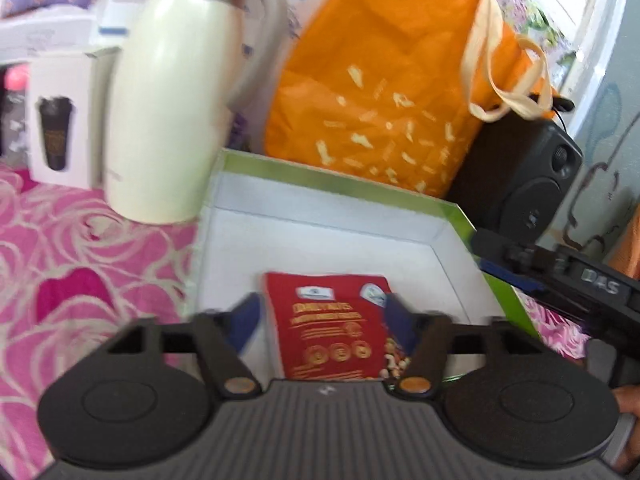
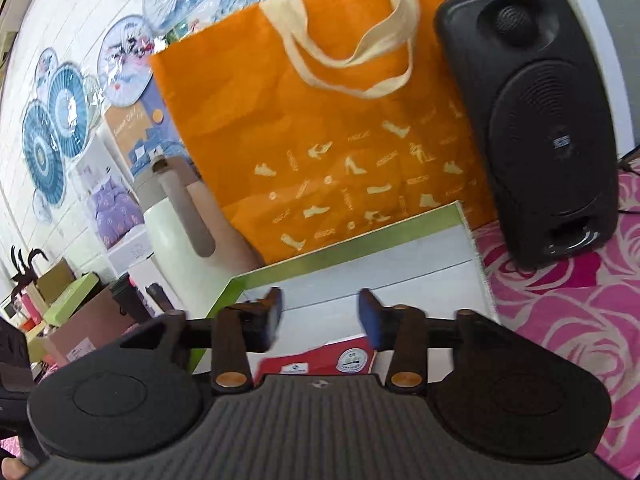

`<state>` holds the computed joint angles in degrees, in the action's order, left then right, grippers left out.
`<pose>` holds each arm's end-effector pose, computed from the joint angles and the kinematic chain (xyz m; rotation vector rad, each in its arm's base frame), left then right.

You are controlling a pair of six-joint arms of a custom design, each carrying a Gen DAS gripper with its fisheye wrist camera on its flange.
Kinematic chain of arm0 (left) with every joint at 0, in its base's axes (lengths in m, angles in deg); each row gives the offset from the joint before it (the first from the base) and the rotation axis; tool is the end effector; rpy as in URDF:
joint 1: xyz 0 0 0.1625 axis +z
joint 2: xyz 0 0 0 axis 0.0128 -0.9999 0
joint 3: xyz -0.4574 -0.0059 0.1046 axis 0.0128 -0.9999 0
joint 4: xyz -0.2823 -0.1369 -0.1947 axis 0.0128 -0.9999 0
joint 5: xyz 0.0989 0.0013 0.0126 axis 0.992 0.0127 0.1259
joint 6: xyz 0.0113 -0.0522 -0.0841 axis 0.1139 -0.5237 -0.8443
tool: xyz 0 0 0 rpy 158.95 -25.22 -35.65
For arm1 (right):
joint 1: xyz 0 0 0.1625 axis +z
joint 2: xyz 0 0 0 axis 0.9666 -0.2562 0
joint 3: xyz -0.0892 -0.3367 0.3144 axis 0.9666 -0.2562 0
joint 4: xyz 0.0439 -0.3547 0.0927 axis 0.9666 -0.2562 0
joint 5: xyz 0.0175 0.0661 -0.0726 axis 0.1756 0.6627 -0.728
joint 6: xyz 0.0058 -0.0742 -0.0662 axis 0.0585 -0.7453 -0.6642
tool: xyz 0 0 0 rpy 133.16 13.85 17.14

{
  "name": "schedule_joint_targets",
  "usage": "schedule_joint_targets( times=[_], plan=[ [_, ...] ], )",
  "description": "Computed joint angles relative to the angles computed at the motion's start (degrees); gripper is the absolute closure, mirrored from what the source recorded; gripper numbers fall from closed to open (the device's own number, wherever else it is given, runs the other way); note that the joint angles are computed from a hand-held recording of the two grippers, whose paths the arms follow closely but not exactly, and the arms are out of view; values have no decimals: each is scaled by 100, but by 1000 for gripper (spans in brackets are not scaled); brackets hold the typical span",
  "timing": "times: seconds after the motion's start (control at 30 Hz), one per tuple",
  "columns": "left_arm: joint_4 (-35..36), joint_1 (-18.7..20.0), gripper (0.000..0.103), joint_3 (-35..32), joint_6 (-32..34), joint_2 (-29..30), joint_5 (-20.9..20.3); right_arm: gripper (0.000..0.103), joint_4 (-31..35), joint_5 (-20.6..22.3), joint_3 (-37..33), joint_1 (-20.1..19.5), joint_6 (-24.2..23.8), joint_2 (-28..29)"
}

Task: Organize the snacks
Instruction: 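Carry the pouch into the green box and open the right gripper, then grasp the brown-and-black snack bag with the right gripper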

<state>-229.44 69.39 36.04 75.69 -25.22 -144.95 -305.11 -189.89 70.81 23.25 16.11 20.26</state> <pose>-0.1237 -0.7513 0.1745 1.0975 2.7368 -0.8241 0.1833 -0.6076 0.0874 0.0628 -2.1160 1.7389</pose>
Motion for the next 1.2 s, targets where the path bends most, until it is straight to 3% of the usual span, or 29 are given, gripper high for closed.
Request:
schedule_joint_targets(
  times=[0.23, 0.43, 0.63, 0.77, 0.87, 0.93, 1.03, 1.1, 1.2],
  plan=[
    [-597, -6, 28, 789, 380, -607, -108, 17, -842, 12, 805, 239, -2, -177],
    [-754, 0, 25, 1800, 500, -1211, -363, 17, -985, -138, 1550, 478, -200, -214],
    [-285, -13, 25, 2225, 411, -1395, -579, 17, -684, -962, 1691, 630, -452, -85],
    [-690, 3, 21, 2460, 445, -1310, -526, 14, -1038, -1277, 1740, 523, -235, 31],
    [-1053, 60, 5, 2589, 550, -1230, -632, 8, -1121, -1039, 1943, 352, 2, 45],
    [-1023, 74, 5, 2554, 558, -1181, -696, 8, -1044, -765, 2031, 226, 85, 24],
    [-674, 100, 5, 2350, 387, -1091, -746, 16, -733, -538, 2053, 118, 219, -36],
    [-526, 147, 5, 2226, 159, -1025, -794, 28, -535, -406, 2068, 44, 399, -90],
    [-367, 218, 7, 2034, -70, -923, -1008, 34, -323, -210, 2099, -77, 674, -150]
  ],
)
